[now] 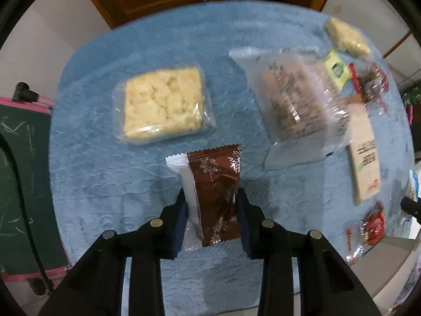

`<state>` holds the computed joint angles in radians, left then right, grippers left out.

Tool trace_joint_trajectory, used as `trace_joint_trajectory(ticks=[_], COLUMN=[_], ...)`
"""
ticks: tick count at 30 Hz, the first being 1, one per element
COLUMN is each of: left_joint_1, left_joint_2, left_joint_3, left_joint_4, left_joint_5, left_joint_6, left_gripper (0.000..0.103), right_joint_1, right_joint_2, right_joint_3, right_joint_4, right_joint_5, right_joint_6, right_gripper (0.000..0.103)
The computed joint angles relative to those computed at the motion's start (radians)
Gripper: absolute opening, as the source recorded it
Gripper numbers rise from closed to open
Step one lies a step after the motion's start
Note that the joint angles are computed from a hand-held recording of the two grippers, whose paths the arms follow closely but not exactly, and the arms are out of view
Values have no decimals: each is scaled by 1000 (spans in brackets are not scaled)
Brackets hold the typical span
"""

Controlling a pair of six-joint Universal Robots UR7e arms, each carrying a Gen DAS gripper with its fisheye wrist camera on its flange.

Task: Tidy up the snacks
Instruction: 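Carry the wafer and brown candy over the white tray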

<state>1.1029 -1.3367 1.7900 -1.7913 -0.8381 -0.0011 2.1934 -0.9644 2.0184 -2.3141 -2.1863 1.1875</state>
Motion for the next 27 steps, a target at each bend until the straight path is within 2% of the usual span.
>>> trace_joint_trajectory(ticks=[5, 11, 14, 19, 27], left_joint_1=[-86, -196, -253, -359, -472], left_joint_2=[-102, -233, -296, -415, -546], left_joint_3=[47, 26, 3, -28, -72], left_joint_4=[-56, -13, 40, 197, 359], left_joint_5=[13, -25, -47, -104, -199], left_joint_6=[26, 39, 38, -48, -158], left_gripper=[32, 32, 32, 32, 32], right_joint_1=[81, 169, 224, 324, 449], right_joint_2=[-27, -34, -25, -6, 58], right_joint_3=[-41, -99, -139, -221, -366], right_joint_4=[75, 119, 164, 272, 442], right_joint_5=[-74, -151, -181, -214, -256], right_joint_6=[60, 96, 123, 183, 245], right_gripper=[32, 32, 32, 32, 32])
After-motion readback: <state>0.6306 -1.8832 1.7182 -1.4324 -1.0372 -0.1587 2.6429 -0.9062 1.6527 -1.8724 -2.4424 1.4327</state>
